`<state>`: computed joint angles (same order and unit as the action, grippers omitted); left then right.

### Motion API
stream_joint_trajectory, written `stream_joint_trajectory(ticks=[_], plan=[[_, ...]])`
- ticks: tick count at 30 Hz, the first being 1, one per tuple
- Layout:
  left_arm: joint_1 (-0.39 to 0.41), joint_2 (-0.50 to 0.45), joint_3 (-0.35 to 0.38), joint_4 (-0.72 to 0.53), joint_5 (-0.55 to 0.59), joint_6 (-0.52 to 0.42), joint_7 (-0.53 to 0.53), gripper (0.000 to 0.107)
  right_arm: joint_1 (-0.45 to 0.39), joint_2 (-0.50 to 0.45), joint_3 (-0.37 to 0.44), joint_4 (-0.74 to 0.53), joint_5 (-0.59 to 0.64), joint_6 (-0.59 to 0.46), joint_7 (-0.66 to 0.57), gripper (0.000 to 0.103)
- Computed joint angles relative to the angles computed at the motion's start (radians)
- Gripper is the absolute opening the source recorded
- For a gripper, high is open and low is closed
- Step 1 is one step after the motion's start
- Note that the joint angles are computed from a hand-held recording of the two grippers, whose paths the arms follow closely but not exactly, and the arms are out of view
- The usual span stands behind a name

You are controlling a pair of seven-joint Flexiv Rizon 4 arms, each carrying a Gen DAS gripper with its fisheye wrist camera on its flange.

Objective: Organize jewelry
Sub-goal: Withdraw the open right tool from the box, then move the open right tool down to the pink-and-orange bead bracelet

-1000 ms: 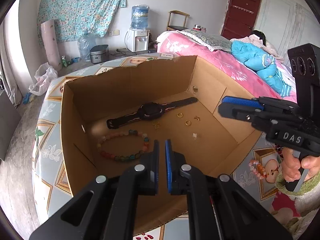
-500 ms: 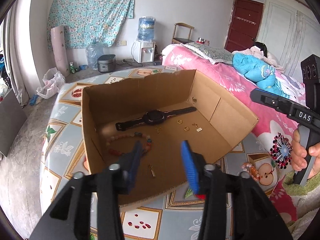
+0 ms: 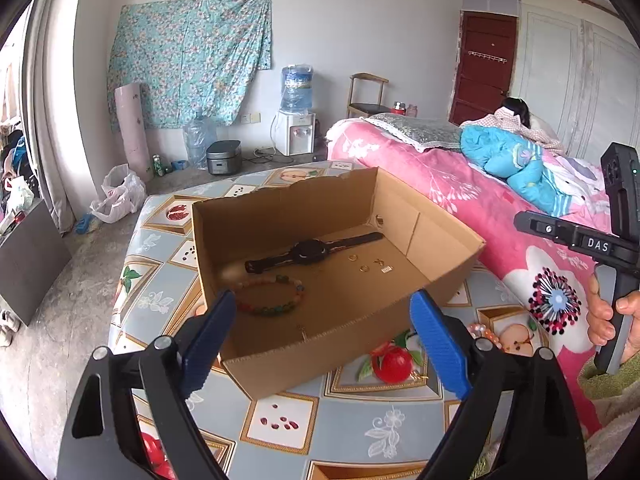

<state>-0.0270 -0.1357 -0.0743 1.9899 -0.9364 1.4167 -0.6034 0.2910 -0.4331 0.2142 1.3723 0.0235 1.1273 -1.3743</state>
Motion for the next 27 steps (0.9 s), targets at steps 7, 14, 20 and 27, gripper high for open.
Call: stream_joint_trajectory(ticks=[7, 14, 20, 27], plan=[[-0.035, 0.055, 0.018, 0.066, 0.025, -0.071, 0.034, 0.097, -0.013, 0.056, 0.016, 0.096, 0.039, -0.07, 0.007, 0.057], [-0.059, 0.027, 0.029, 0.078, 0.176, -0.136, -0.031, 0.097, 0.003, 0.073, 0.014, 0.147, 0.063, -0.141, 0.044, 0.062], [-0.049, -0.033, 0.046, 0.036, 0.36, -0.191, -0.194, 0.097, 0.024, 0.082, 0.008, 0.177, 0.032, -0.156, 0.057, 0.066], [-0.033, -0.099, 0.075, -0.034, 0.554, -0.271, -0.431, 0.097, 0.015, 0.061, 0.014, 0.152, 0.065, -0.197, 0.048, 0.066]])
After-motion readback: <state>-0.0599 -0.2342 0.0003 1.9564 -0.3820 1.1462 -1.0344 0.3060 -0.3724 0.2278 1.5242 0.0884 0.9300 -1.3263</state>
